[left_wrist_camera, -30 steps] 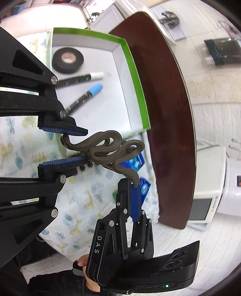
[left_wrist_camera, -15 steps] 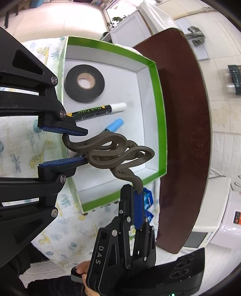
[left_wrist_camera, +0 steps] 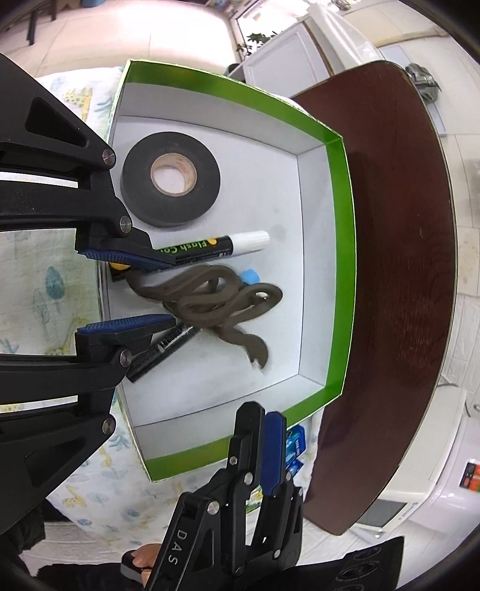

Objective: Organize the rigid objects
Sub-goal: 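Carry the claw clip into the green box and release it, then grasp the brown wooden comb with the right gripper and lift it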

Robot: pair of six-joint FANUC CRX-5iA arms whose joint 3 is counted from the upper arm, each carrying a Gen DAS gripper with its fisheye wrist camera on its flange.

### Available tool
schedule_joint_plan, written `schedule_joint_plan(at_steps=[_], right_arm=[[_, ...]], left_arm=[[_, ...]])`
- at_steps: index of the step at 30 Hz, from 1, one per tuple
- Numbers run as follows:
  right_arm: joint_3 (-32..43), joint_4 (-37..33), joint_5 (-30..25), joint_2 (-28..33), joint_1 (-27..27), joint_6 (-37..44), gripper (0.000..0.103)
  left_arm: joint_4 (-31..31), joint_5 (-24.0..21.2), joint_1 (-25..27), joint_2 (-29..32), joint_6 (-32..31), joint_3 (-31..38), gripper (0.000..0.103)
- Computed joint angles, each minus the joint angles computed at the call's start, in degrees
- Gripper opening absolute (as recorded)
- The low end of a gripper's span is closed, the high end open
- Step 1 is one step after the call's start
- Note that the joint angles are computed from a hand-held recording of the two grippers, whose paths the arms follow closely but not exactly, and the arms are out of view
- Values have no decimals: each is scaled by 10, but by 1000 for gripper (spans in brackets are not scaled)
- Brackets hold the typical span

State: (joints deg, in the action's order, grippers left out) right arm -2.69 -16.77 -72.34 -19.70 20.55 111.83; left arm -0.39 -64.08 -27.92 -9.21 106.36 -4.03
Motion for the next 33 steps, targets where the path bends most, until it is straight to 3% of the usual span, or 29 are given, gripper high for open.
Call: schedule_joint_plan(at_steps=[3, 4, 11, 17, 25, 28, 33], right_arm=[[0, 0, -1, -2, -3, -2, 22], [1, -1, -1, -2, -5, -3, 22], [20, -39, -11, -10, -72, 7, 22], [17, -23, -25, -4, -121, 5, 22], [4, -24, -62, 35, -153, 36, 22], [12, -42, -70, 49, -154, 51, 22], [19, -46, -74, 70, -143, 58, 22]], left_arm=[[-10, 1, -1, -6, 17, -1, 55], [-20, 0, -5, -8, 28, 2, 58], [-48, -4, -24, -17, 75, 25, 58], [-72, 2, -83, -1, 76, 64, 58], [46, 33, -127, 34, 0, 68, 58], [64, 18, -138, 58, 6, 81, 54], [136, -2, -117, 100, 60, 68, 30]])
